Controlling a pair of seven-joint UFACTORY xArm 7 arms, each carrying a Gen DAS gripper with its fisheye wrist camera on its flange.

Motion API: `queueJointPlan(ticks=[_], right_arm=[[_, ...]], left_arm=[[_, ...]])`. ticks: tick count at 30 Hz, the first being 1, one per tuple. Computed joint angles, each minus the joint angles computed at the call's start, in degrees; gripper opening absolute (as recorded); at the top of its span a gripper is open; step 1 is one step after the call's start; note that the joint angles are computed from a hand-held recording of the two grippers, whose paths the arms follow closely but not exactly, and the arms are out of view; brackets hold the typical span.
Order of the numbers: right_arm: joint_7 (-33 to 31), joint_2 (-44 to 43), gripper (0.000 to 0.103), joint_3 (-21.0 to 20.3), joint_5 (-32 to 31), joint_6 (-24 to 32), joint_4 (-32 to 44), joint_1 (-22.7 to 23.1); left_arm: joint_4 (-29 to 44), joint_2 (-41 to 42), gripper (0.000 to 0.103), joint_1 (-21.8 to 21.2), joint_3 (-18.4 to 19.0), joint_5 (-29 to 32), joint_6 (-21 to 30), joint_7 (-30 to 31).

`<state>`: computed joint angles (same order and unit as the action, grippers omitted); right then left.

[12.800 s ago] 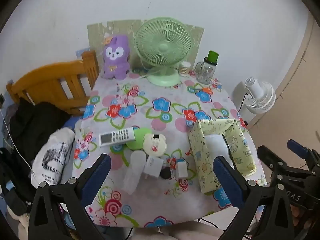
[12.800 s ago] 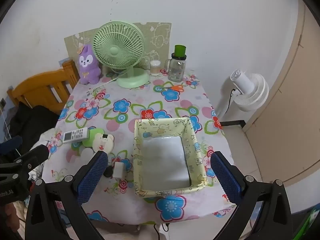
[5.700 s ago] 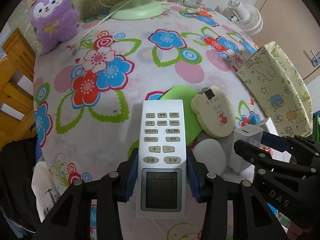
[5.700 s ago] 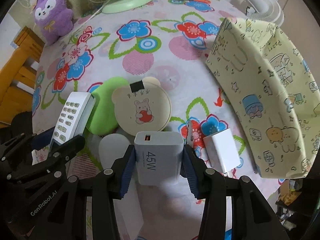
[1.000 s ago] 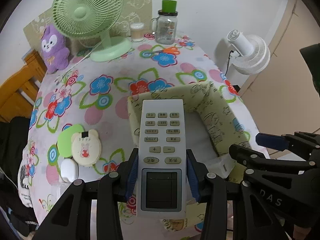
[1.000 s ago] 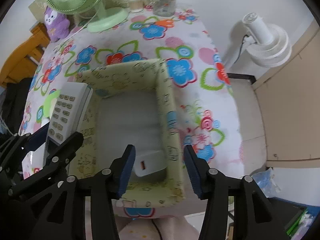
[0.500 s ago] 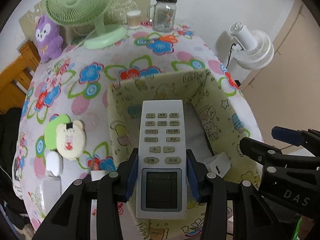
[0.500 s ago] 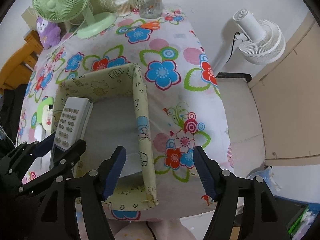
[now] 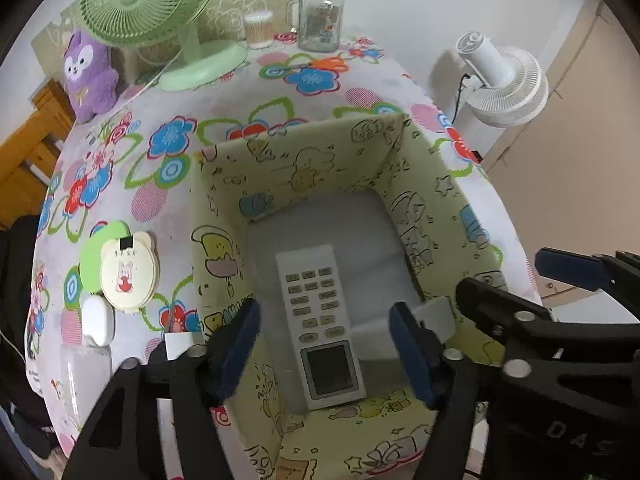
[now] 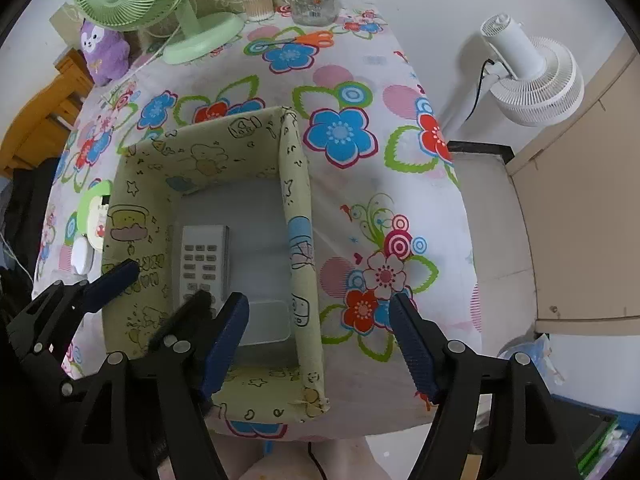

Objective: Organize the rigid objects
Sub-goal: 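Open both grippers to drop the remote and charger block into the basket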

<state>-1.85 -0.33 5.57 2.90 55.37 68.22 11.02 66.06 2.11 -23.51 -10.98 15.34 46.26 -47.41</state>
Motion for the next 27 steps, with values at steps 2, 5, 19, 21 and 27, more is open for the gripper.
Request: queueJointPlan(ticks=[2, 5, 19, 21, 27], right_arm=[[-0.1, -0.4, 0.076, 0.0, 1.0, -0.3, -0.1, 0.0], [-0.3, -0.9, 0.076, 0.0, 2.2, -0.8, -0.2, 0.1], [2.0, -7.2, 0.076, 1.6, 1.5, -5.6, -2.6, 2.1], [2.3, -8.3, 0.076, 1.7, 2.1, -6.3, -2.8, 2.6], [4.1, -10.1, 0.076, 2.7, 1.3, -6.7, -3.0, 4.0]], left_arm=[[0.5, -0.4, 0.078, -0.2, -0.1, 2.1, 1.6, -0.6], [0.0, -1.9, 0.082, 0.1, -0.1, 2.1, 1.6, 0.3], [-3.7, -10.2, 0.088, 3.2, -0.6, 2.2, 2.6, 4.8], [-4.8, -12.1, 0.088, 4.0, -0.6, 1.9, 2.2, 5.2], [-7.8, -17.2, 0.089, 6.2, -1.0, 0.8, 2.6, 7.9]])
